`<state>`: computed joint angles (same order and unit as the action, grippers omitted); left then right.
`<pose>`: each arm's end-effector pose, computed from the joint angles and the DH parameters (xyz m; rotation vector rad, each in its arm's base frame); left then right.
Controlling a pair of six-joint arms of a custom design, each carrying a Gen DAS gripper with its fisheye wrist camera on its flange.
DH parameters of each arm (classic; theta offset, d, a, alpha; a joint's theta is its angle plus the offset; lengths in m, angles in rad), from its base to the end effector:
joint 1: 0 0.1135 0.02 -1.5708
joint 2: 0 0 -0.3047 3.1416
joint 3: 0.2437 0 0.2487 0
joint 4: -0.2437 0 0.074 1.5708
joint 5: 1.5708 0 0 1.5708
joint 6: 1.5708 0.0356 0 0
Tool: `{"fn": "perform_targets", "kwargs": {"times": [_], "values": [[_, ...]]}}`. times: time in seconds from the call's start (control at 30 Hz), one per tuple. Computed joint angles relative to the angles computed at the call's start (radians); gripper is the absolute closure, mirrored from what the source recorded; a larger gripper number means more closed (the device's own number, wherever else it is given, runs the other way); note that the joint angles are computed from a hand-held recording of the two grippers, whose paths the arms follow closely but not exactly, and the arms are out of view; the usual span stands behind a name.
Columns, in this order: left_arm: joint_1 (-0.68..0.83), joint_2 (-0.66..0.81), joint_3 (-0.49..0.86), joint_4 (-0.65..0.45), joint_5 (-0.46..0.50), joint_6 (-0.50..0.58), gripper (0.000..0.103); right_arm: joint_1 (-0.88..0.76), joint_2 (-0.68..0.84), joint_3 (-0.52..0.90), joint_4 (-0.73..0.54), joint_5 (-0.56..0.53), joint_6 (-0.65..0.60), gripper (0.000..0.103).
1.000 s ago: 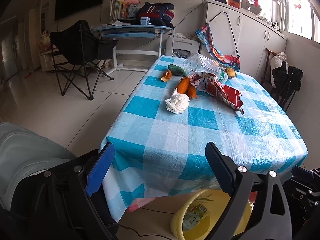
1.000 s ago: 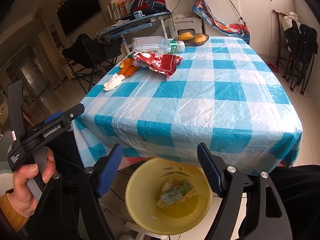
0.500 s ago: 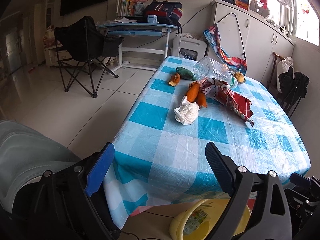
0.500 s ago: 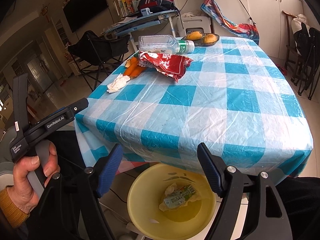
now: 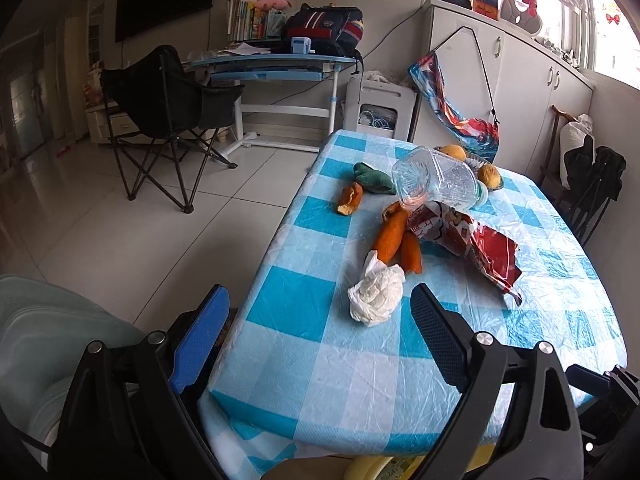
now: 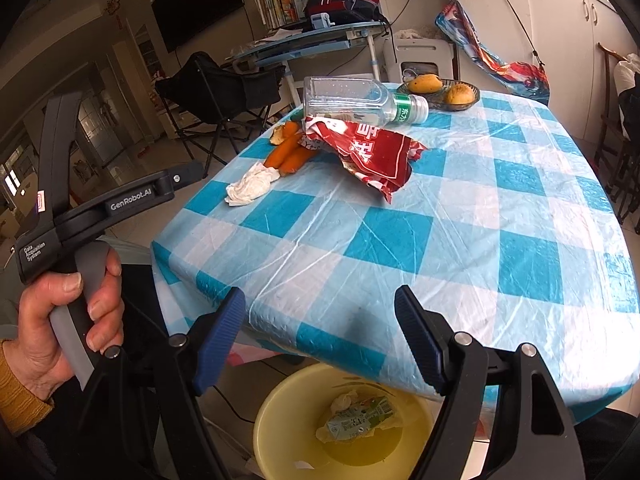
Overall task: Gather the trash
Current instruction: 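Grasp a white tissue with the left gripper while the right approaches an orange carrot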
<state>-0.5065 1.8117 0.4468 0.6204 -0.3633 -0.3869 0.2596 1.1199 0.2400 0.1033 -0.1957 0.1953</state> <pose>0.2507 -0.1246 0.1127 -0.0464 2.2568 -0.0534 0.1577 0.0490 0.1636 -0.1738 2.3676 0.4512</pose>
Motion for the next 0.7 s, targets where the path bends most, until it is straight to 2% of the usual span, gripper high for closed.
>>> {"fn": "perform_targets", "kwargs": {"times": [0.13, 0.27, 0.4, 0.43, 0.5, 0.57, 0.6, 0.7], "values": [[0.034, 0.068, 0.098, -0.069, 0.040, 0.016, 0.015, -0.006, 0.102, 0.021, 0.067, -0.072, 0.006, 0.029], [0.044, 0.150, 0.203, -0.126, 0.070, 0.045, 0.015, 0.009, 0.178, 0.048, 0.101, -0.099, 0.004, 0.043], [0.033, 0.208, 0.268, -0.151, 0.075, 0.074, 0.015, 0.017, 0.237, 0.081, 0.117, -0.102, -0.001, 0.048], [0.034, 0.215, 0.275, -0.152, 0.085, 0.080, 0.018, 0.016, 0.248, 0.088, 0.120, -0.103, 0.000, 0.048], [0.040, 0.225, 0.290, -0.169, 0.115, 0.092, 0.042, 0.013, 0.276, 0.105, 0.130, -0.102, 0.003, 0.049], [0.060, 0.232, 0.297, -0.181, 0.150, 0.090, 0.053, 0.010, 0.312, 0.127, 0.143, -0.103, 0.006, 0.049], [0.070, 0.229, 0.293, -0.179, 0.156, 0.082, 0.057, 0.011, 0.332, 0.141, 0.149, -0.100, 0.007, 0.050], [0.101, 0.216, 0.275, -0.181, 0.176, 0.062, 0.058, 0.025, 0.393, 0.192, 0.167, -0.082, 0.019, 0.051]]}}
